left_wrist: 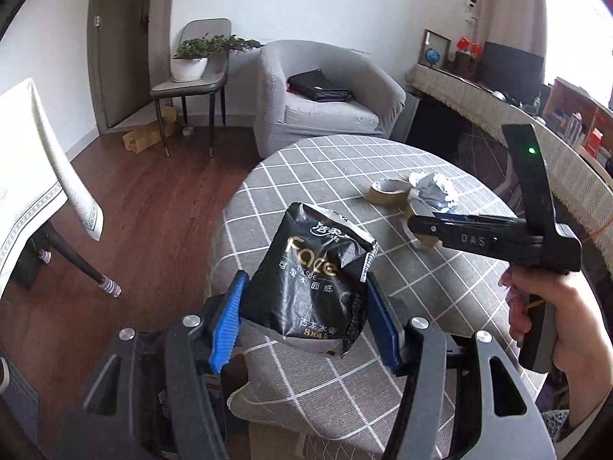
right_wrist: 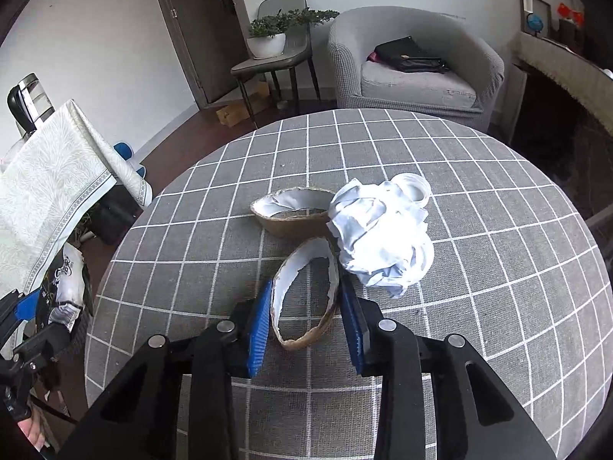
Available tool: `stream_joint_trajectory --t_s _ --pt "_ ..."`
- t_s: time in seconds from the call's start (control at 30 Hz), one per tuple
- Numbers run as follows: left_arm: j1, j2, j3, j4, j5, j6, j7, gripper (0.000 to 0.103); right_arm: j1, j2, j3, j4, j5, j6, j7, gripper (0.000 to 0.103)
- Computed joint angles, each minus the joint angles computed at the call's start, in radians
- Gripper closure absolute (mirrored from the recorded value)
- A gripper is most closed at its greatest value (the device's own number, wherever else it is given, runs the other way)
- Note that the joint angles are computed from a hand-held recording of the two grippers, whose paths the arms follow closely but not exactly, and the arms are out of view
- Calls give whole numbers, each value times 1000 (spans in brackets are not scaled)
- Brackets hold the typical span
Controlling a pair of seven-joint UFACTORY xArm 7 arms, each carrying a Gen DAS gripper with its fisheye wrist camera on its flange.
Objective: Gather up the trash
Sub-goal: 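Carry the black bag with the left gripper over the bin while the right carries the tape ring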
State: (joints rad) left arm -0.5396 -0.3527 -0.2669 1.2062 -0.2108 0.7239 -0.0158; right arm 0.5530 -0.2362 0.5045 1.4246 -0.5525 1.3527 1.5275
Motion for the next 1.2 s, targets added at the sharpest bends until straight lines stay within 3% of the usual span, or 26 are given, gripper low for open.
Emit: stream_joint_trajectory --t_s 0.2,0.47,0.67,1.2 --pt "56 -72 31 -78 15 -17 -78 41 37 99 6 96 -49 -94 -20 68" --pt "126 -116 73 -186 54 -26 -82 41 157 291 -49 299 -153 -165 -84 68" --pt "163 -110 85 -208 84 -24 -76 41 216 368 -125 372 -141 -255 -111 68" --pt "261 -73 138 -284 140 92 -1 41 396 649 -291 718 -60 -324 -248 68"
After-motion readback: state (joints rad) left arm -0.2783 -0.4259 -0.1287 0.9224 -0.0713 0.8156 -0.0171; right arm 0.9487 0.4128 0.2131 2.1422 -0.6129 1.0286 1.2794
